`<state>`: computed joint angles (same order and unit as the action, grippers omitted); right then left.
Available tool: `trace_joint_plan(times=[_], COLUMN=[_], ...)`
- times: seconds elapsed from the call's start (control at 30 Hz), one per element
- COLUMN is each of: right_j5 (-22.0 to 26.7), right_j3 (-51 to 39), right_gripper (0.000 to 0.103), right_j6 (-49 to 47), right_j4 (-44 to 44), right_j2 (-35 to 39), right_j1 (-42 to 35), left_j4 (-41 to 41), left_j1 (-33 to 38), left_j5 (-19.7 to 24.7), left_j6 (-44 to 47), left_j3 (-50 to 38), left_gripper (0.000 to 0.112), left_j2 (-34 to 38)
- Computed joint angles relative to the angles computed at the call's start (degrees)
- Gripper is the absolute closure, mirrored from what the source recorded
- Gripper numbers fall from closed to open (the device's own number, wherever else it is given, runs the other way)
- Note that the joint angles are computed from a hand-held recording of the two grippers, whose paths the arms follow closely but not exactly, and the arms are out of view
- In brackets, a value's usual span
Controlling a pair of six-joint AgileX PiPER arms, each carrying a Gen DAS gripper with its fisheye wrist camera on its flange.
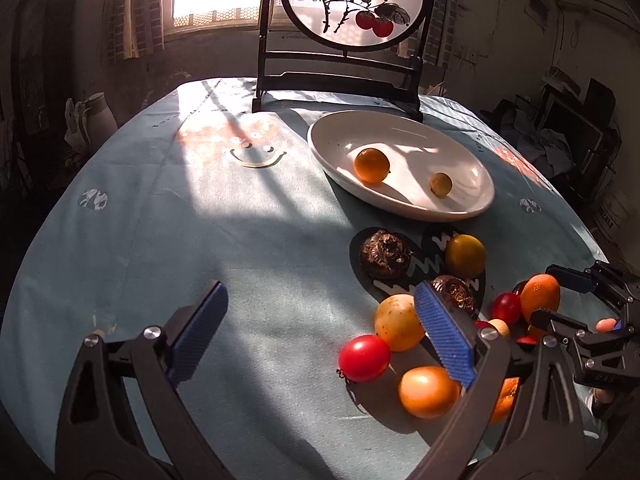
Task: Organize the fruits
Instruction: 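Grasp a large orange with the right gripper while the left gripper grasps another orange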
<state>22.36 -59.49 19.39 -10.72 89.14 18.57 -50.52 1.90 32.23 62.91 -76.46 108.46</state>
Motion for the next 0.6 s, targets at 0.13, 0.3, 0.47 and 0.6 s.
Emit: trace_joint_plan(times=[0.13,0.3,0.47,0.6], right_j5=[0.4,0.5,-0.7,-3.1], right_j3=[-0.4,-0.4,0.1,2.1], right_gripper=[0.053,0.058,0.06,0.06], right_j6=[-1.3,-1.7,-5.0,-18.9], right_j4=[1.5,1.8,6.3,23.3], right_j2=[0.4,0.6,0.3,-1.8], right_j1=[-0.2,-0.1,-1.2,-4.9], left_j4=[0.1,0.1,-0.9,-7.9], left_j1=[0.0,-0.1,0.0,1.9], left_j5=[0.1,-0.7,-0.7,7.6], left_j6=[0.1,0.1,1.8,12.2], left_j3=[0.0,0.4,1.2,4.5], left_gripper=[0.016,0.016,0.016,0.016], left_j2=[0.0,-0.2,-0.8,-3.4])
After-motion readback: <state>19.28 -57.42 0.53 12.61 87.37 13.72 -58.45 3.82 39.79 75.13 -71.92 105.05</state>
